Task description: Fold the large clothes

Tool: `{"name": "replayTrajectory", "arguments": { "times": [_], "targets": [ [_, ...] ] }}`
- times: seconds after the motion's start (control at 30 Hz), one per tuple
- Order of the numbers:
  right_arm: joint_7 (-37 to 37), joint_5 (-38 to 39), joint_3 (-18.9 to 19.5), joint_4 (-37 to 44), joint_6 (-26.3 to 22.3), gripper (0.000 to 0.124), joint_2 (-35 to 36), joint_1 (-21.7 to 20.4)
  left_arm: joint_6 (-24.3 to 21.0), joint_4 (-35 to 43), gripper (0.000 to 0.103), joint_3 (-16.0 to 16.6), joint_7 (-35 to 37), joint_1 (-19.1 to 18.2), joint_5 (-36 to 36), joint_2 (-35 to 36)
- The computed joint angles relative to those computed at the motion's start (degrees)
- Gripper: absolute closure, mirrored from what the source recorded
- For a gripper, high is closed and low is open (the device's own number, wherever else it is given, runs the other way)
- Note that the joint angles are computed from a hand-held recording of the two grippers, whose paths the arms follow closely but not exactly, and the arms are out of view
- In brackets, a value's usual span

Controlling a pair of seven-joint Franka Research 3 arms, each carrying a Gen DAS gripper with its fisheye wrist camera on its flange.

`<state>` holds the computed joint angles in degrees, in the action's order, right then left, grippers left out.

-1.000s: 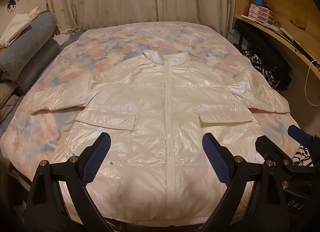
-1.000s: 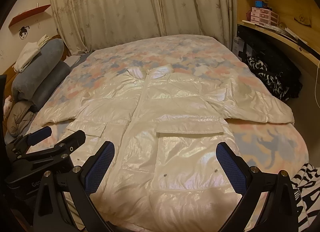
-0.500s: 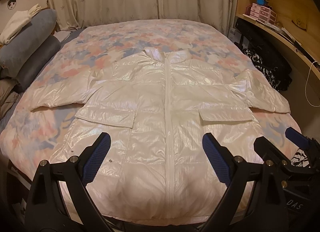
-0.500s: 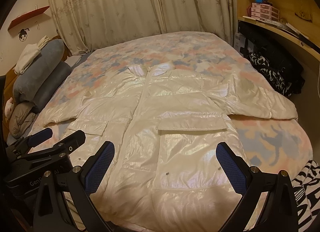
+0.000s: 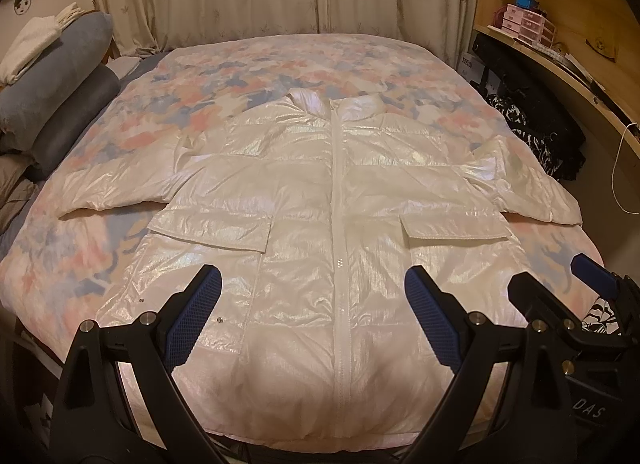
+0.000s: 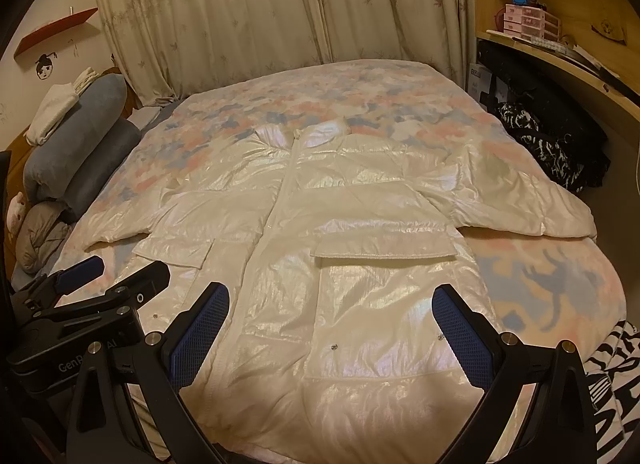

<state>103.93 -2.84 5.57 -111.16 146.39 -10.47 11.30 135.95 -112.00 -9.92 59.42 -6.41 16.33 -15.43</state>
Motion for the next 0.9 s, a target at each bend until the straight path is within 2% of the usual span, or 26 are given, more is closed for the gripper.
{"name": "replayTrajectory", "arguments": {
  "times": [0.47,0.77,0.9],
  "targets": [
    [-1.38,2.68,-1.11,3.59,-2.2,0.022,4.09,0.76,-0.74,2.5,0.011,0.55,1.19,0.39,-0.95,2.9],
    [-4.64,6.69,-2.15,7.04,-3.64,0.022,6.85,1.39,0.38,4.47,0.011,0.93,1.79,0.57,-2.39,5.05],
    [-2.41,3.25,-2.11,10.17,-4.97,0.022,8.62,1.4,1.33,5.77,0.011,1.68,3.45,0.55,-5.22,5.95]
  ]
}}
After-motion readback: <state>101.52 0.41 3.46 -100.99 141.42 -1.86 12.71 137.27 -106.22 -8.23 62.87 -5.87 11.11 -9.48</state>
